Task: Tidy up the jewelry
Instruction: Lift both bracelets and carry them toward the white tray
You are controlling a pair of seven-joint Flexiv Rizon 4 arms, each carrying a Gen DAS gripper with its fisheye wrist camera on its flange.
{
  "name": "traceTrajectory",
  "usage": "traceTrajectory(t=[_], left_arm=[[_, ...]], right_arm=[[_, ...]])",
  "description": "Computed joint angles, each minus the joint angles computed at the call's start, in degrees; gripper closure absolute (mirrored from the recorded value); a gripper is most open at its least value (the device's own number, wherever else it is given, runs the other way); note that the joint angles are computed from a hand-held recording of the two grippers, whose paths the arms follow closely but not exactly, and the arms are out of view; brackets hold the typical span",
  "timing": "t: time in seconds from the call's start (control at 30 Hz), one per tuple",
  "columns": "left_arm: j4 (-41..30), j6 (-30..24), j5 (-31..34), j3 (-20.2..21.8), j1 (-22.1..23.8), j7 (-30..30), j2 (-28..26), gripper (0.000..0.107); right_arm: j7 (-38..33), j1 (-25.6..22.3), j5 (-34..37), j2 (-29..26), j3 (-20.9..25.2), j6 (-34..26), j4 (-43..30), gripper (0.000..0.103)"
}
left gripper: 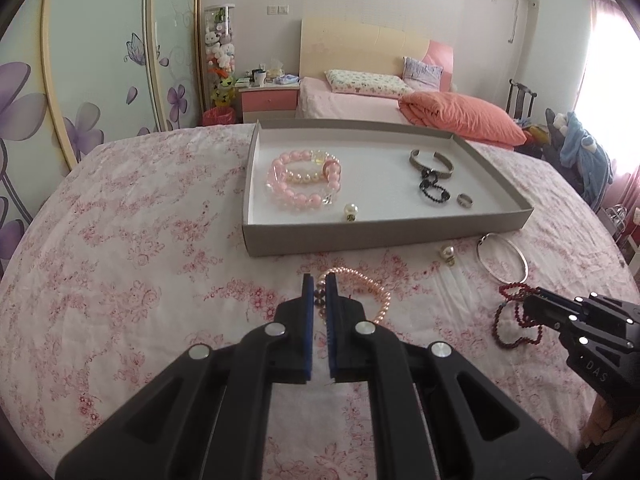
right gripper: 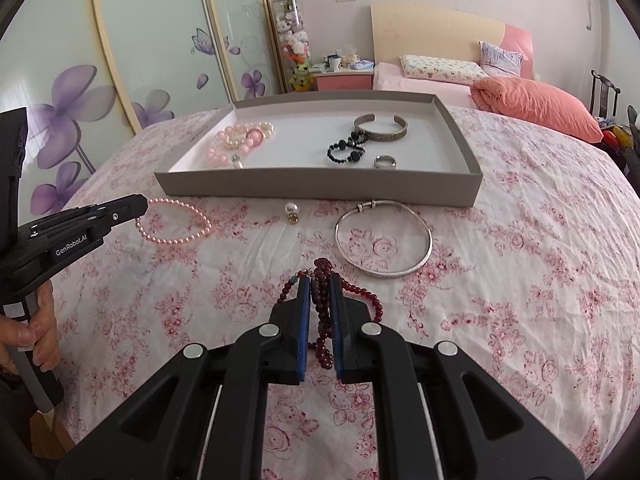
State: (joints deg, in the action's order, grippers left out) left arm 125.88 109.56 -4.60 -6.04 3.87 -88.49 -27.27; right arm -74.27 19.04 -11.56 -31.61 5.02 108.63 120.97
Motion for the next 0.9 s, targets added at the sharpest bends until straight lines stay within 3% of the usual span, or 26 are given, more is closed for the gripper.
traceTrajectory(t=[0.4,0.9], left_arm=[[1.46,2.75,5.4,-5.67,6.6,-4.42,1.55,0.1],[2.34,5.04,9.94,-6.78,9.03,-9.19,3.64,0.1]], right_arm=[[0.08,-1.83,-0.6,-0.12,2.04,4.84,0.12,0.093],[-0.37,-1.49,-0.01,0.46,1.77,11.44,0.79,0.095]])
